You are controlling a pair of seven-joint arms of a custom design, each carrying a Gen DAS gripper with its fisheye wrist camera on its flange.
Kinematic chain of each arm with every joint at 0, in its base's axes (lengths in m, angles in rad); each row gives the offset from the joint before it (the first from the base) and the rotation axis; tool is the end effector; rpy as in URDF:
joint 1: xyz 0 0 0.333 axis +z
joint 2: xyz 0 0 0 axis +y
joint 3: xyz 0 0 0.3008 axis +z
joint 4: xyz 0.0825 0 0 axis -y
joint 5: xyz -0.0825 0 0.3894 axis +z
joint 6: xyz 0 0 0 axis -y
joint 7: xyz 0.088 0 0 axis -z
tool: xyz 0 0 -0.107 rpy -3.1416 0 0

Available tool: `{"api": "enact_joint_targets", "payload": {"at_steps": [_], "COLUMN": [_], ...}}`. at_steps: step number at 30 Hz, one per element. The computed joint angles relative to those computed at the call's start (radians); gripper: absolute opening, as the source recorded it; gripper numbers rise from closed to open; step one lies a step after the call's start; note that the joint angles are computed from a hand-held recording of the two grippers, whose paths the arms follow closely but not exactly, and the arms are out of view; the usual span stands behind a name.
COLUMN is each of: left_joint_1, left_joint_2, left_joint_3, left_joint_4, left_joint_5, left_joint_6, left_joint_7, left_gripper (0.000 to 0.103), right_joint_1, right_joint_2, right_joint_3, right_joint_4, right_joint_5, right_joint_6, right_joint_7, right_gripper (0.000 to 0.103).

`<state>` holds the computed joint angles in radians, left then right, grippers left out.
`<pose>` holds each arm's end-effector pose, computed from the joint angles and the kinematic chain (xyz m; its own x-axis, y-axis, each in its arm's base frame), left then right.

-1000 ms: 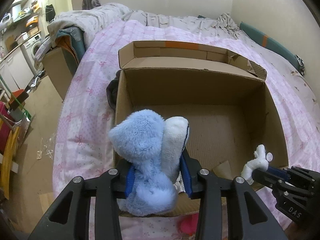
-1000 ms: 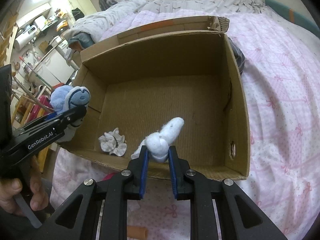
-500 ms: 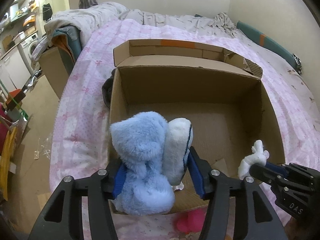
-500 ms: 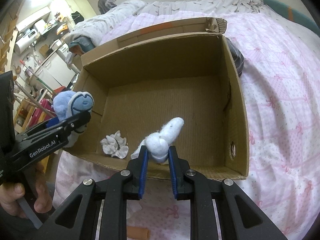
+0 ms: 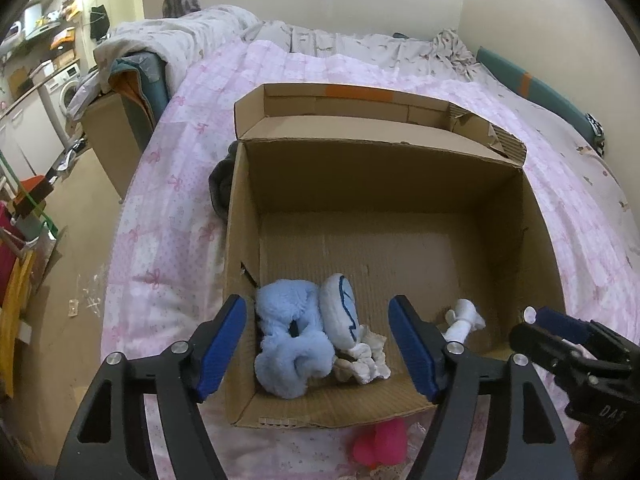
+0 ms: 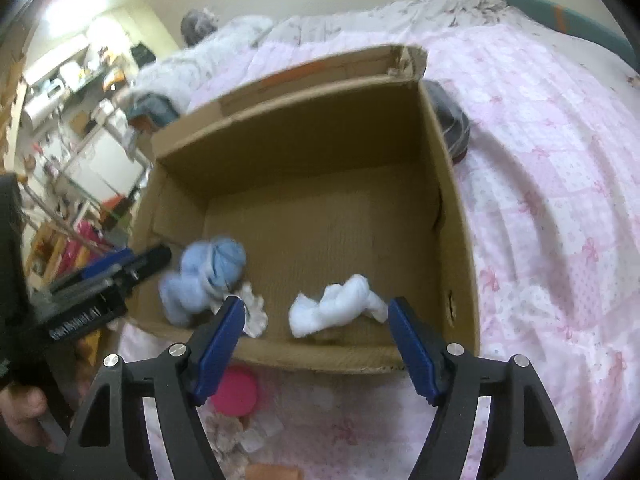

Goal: Organize soft objects
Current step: 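Open the left tool to drop the plush while the right tool releases the bunny, then move both tools back toward the items lying in front of the box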

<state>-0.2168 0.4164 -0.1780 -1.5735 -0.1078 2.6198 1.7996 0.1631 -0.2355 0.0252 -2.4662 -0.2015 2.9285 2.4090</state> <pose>0.6727 -0.2561 0.4606 -0.4969 -0.8672 0.0333 -0.7011 0.3786 -0.6043 0.4923 0.1070 0.4446 -0.3205 -0.8780 -0.3556 -0.6960 0.4729 -0.5403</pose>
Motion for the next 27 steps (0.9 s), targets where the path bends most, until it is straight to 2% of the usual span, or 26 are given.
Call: {"api": "enact_joint_targets", "payload": {"at_steps": [14,27], "left_joint_1": [0.007,0.035], "left_joint_2": [-0.027,-0.136], "left_joint_3": [-0.008,-0.006], "left_joint_4": [-0.040,-0.163], "left_joint_5": [-0.009,-0.043], "left_joint_6": [0.028,0.067], "left_joint_7": [0.052,0.085], "left_gripper": [0.071,0.071], "right_joint_1": [-0.001,-0.054], "right_joint_2": [-0.007,-0.096], "right_joint_3": [-0.007,0.046], "right_joint_4": [-0.007,-0.068], "right_joint_5": [0.019,-0.077], "right_joint_6": [0.006,0.019], "right_joint_7": [-0.004,0.113], "right_gripper": [0.078,0.078]}}
